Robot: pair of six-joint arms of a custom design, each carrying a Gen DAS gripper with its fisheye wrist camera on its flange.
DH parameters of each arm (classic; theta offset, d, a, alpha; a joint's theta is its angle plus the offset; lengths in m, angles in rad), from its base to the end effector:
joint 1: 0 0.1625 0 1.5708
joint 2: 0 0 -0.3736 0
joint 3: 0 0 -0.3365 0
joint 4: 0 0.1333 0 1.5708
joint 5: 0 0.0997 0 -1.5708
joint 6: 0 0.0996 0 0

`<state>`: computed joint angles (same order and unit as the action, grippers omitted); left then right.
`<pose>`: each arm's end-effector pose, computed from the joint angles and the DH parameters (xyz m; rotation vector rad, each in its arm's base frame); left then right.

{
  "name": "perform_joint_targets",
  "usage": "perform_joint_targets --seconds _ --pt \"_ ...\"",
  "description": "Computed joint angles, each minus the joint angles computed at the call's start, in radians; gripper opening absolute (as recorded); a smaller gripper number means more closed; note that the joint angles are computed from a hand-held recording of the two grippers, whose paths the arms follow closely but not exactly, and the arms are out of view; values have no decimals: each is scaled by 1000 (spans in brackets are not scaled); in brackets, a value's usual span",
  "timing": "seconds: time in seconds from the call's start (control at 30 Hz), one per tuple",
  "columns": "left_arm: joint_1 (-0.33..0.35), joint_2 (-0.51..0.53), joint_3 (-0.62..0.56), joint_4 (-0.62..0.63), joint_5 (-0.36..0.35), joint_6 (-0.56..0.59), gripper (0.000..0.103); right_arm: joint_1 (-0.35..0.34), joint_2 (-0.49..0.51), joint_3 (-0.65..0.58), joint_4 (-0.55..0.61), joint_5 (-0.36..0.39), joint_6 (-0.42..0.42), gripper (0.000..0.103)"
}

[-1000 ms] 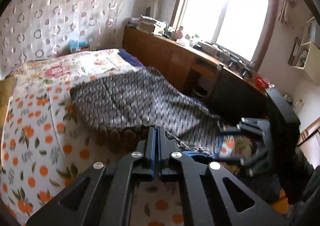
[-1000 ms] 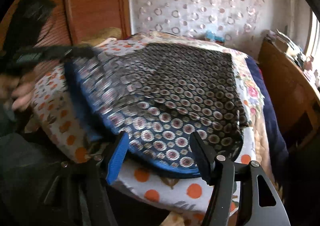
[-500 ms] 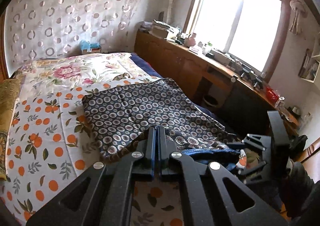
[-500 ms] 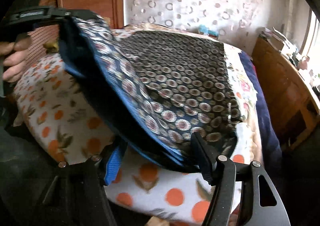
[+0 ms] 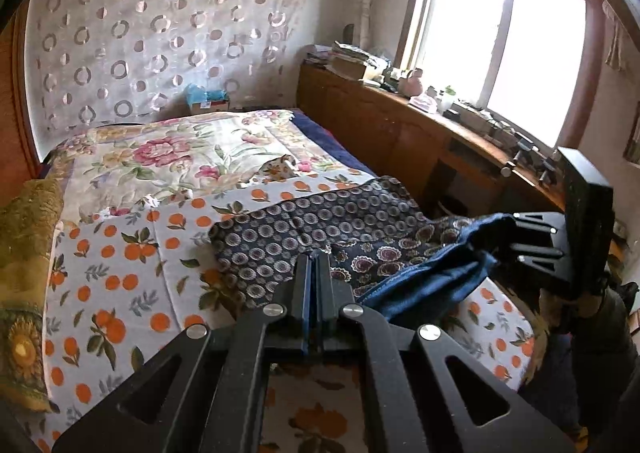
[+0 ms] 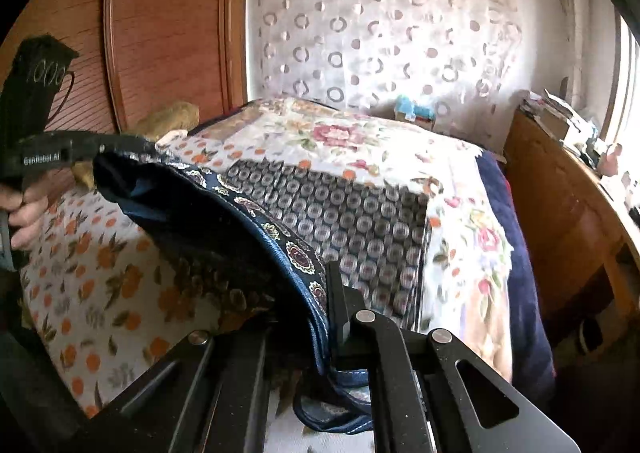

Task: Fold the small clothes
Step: 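Fold the robe's end over onto the rest with both grippers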

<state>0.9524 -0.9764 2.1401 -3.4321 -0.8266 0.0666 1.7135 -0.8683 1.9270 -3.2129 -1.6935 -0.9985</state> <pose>-0.1065 -0.4960 0.1709 0.4839 2.3686 -1.0920 0.1972 -0.5212 0.1267 1.4229 -2.3097 0.6719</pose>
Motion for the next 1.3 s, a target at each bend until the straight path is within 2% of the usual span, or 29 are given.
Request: perform_joint_targets --seconds 0.3,0.7,0.93,1.03,1.1,1.3 --pt "61 36 -93 53 -6 24 2 12 119 -152 57 -23 0 6" --pt "152 65 -191 155 -51 5 2 26 215 -333 194 -55 9 6" --pt "177 70 -220 220 -60 -16 3 34 268 -417 254 -80 17 6" --pt "174 63 -218 238 -52 -14 13 35 274 -431 269 -82 24 6" --pt "167 60 -206 208 -38 3 38 34 282 -445 274 -83 25 6" --pt "170 36 -185 180 -28 14 45 34 292 -465 287 -90 37 6"
